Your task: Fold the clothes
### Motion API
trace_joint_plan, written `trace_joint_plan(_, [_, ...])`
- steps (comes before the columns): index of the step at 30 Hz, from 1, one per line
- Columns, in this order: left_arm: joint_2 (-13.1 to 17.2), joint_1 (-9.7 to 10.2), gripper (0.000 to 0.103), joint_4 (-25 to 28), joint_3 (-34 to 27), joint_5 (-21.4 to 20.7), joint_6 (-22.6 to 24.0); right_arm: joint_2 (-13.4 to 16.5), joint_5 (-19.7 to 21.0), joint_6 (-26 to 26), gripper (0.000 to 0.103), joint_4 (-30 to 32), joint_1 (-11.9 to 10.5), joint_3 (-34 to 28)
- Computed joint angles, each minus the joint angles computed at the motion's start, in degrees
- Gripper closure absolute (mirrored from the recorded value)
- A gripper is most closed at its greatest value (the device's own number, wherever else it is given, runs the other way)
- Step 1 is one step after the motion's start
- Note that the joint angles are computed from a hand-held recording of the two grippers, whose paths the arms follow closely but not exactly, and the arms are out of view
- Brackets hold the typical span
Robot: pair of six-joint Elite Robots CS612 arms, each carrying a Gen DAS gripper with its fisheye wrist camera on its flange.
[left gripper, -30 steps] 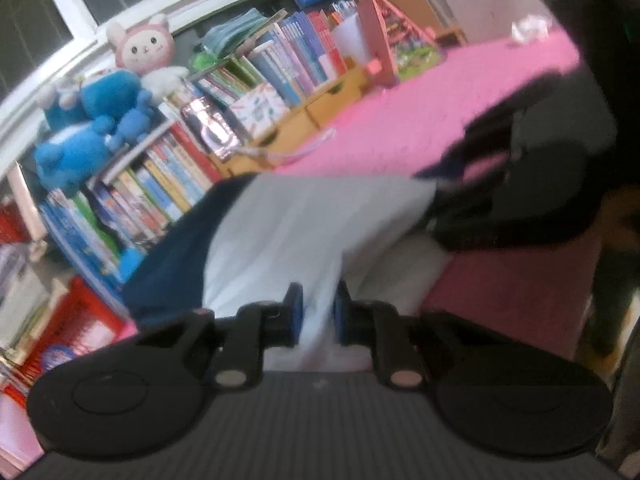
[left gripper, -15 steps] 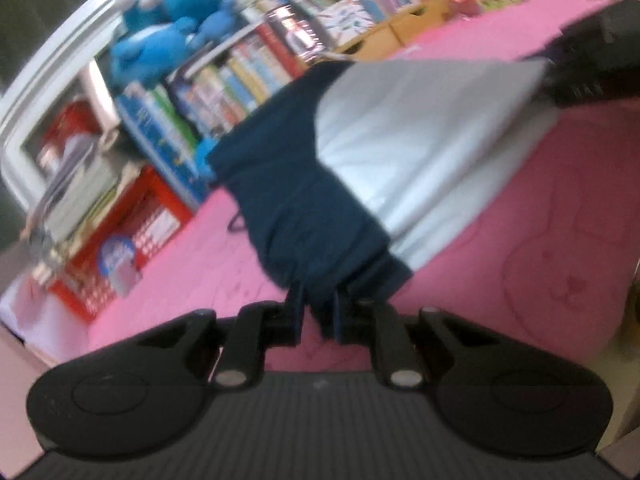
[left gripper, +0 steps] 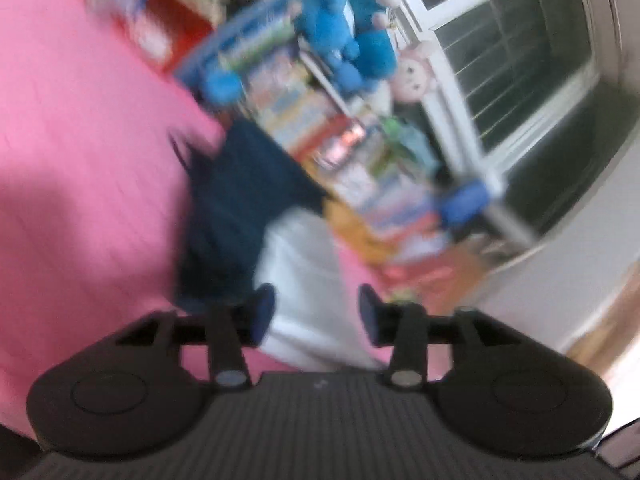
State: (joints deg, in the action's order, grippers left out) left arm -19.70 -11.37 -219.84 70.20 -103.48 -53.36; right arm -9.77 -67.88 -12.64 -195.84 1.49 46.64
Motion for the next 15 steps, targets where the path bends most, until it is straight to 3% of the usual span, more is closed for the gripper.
trace_joint_plan(7, [6.71, -0.07, 0.055, 3.52, -11.91, -10.88, -7.57, 0.17, -0.15, 0.37, 0.077, -0.22, 0.02, -0.25])
trace_joint_plan(9, [7.66, -0.30, 0.055, 5.12, -13.78, -10.68, -9.41, 0.22, -0.14, 0.52, 0.077, -0.26, 0.02, -0.33])
trace_joint_plan(13, [6.89, -1.22, 0.057, 11.09, -13.41, -5.73, -8.38, 0.38, -0.05, 0.61, 0.077, -0.34, 0.01, -0.55])
trace_joint_plan(15, [6.21, -1.89, 0.057, 11.28, -12.44, -2.19, -7.41, 0.47, 0.00, 0.68, 0.077, -0.37, 0.00, -0.68])
